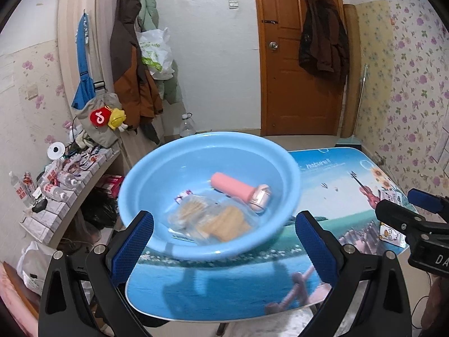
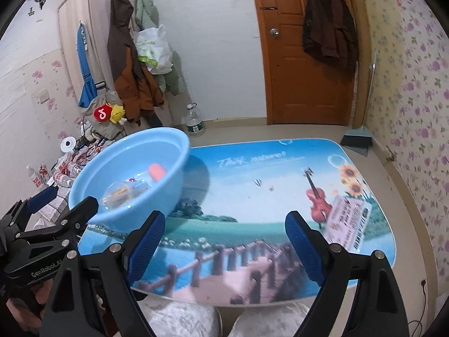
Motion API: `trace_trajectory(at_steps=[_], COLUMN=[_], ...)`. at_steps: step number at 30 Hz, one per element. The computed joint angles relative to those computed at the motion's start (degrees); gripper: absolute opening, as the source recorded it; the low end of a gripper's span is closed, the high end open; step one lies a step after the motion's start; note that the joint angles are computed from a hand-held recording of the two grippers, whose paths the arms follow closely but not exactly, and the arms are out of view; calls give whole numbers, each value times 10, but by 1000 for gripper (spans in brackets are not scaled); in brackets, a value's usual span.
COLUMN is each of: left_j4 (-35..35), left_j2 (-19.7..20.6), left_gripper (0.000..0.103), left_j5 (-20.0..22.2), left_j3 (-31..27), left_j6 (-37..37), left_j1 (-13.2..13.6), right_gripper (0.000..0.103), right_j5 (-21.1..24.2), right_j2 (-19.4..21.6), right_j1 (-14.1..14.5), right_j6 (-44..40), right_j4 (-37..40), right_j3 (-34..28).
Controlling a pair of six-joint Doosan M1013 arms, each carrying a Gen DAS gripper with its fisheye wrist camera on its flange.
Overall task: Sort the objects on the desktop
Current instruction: 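Withdraw both tools from the basin toward the duck-print bag on the mat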
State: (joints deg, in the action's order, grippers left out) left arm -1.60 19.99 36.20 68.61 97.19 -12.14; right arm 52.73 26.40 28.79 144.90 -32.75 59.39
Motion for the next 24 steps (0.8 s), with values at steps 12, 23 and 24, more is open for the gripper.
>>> trace_trajectory(at_steps=[12,23,24], left_j4=[18,16,14], left_j2=[-10,-11,-12], left_gripper=[102,102,102], left_j5=[-8,-7,-7], left_j3=[11,11,11], left_j6=[-17,-13,-11], left_j1=[-13,-14,-14], right_gripper=[89,89,89], right_j5=[-5,-8,-8], right_j2=[-23,-24,-24], right_j1=[1,3,3], right_j6=[42,48,49], right_j4=[-24,-29,-29], right_j3=[35,38,38])
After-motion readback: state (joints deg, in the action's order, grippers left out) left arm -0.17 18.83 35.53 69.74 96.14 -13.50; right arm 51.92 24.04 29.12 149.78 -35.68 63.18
